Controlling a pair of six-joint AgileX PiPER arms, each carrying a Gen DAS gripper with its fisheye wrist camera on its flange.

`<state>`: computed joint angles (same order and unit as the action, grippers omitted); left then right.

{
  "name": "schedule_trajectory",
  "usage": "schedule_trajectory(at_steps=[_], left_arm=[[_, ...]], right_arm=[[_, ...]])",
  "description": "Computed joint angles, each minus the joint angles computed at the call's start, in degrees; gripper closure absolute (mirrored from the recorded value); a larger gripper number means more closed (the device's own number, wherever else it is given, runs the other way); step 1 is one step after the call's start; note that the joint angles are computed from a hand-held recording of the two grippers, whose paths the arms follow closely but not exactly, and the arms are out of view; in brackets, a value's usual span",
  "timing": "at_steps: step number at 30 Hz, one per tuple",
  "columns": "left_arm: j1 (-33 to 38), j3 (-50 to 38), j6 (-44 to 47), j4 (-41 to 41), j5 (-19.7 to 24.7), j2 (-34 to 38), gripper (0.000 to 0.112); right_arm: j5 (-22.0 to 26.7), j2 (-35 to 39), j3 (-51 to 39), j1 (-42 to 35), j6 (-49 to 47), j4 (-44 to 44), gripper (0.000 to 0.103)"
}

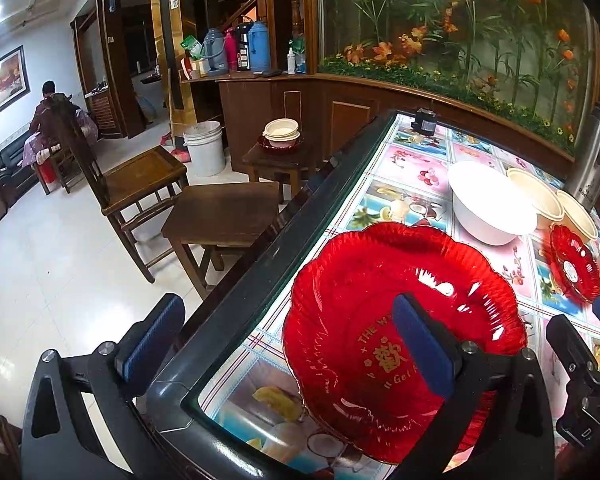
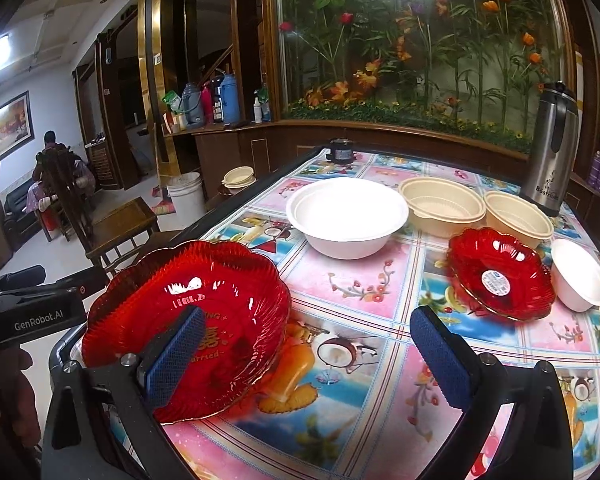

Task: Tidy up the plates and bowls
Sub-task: 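Carry the red plate stack along the table edge and set it down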

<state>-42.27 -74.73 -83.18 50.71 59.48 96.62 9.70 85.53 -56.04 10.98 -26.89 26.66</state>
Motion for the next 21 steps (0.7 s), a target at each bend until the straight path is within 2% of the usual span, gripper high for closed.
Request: schedule_trajectory(at_steps=[11,16,21], left_arm=[[1.7,-1.9,1.7,-1.9,-0.6,3.6,0.009],[4.9,-2.2,4.7,-7.0,-3.1,5.2,0.009],[6.9,-3.5,6.5,-10.6,-3.8,7.2,0.009]], right_arm=[[1.4,4.8,-3.4,-1.2,-5.4,6.0,0.001],[3.3,8.0,-6.0,-2.1,-7.2,9.0,0.001],[4.0,11.5,-9.1,-1.7,-1.9,4.2,0.001]])
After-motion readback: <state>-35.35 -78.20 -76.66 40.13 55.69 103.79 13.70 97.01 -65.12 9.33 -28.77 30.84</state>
